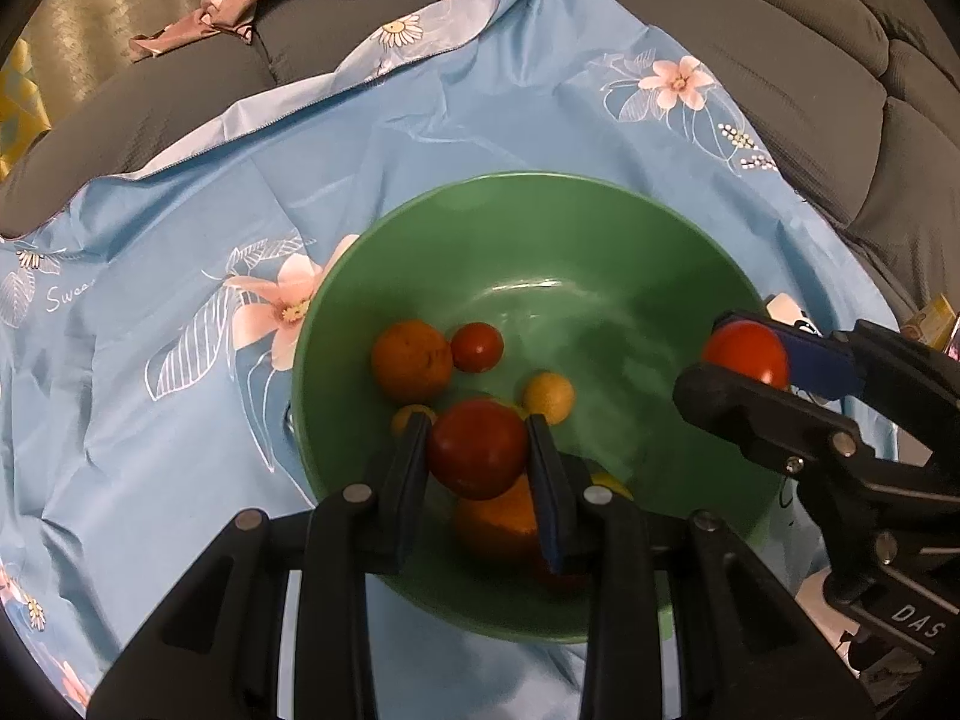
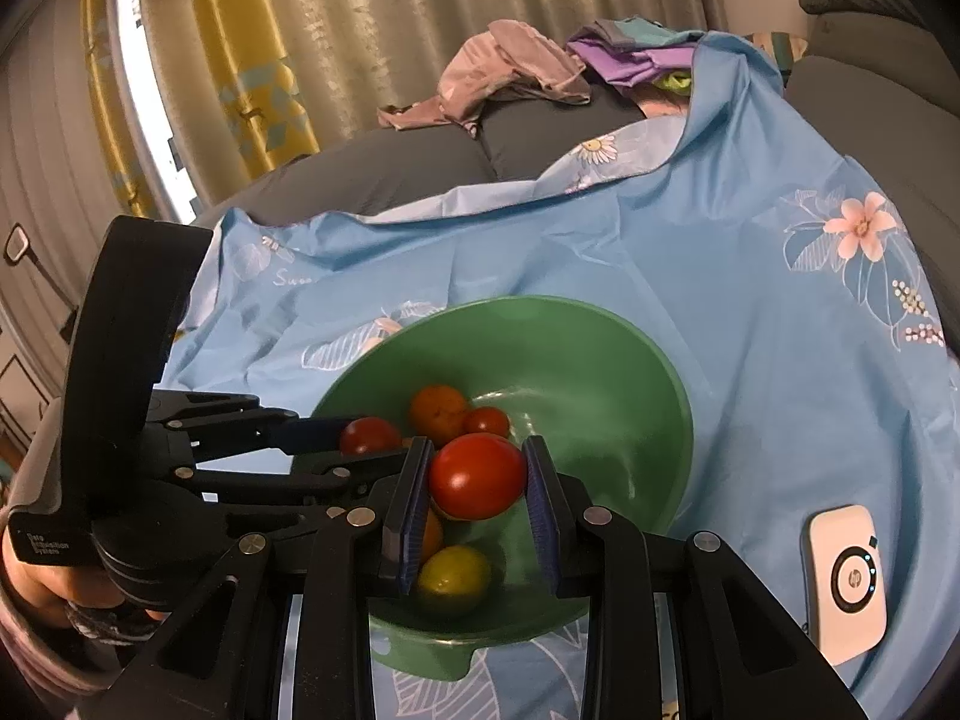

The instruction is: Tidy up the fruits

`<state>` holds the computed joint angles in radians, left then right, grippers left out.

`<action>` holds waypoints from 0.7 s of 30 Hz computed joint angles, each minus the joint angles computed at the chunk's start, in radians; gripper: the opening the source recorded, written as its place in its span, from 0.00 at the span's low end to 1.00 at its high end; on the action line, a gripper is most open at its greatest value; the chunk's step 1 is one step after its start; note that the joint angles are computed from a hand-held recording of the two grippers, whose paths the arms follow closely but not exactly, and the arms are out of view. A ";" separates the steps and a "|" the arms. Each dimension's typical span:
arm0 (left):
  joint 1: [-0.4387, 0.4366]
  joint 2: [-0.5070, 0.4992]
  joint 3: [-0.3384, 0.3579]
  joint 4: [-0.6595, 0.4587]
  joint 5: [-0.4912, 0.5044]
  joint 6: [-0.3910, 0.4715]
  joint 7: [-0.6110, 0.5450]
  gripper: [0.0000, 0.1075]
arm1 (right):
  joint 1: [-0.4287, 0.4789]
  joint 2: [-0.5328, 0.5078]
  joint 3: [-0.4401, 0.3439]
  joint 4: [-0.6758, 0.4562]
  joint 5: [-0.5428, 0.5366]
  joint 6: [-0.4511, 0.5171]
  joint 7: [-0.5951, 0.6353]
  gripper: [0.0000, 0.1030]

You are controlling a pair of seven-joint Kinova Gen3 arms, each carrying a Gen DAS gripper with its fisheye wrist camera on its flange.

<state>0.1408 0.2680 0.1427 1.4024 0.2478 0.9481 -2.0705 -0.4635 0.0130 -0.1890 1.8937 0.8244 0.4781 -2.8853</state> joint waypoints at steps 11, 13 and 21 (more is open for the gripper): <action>0.032 0.027 -0.005 -0.023 -0.058 0.005 0.039 0.30 | -0.005 0.029 0.015 -0.034 -0.073 0.036 0.080 0.31; 0.035 0.032 -0.006 -0.028 -0.067 0.008 0.045 0.30 | -0.009 0.034 0.020 -0.039 -0.083 0.045 0.087 0.31; 0.049 0.013 -0.014 -0.024 -0.109 -0.005 0.083 0.70 | -0.028 0.035 0.025 -0.069 -0.127 0.114 0.120 0.31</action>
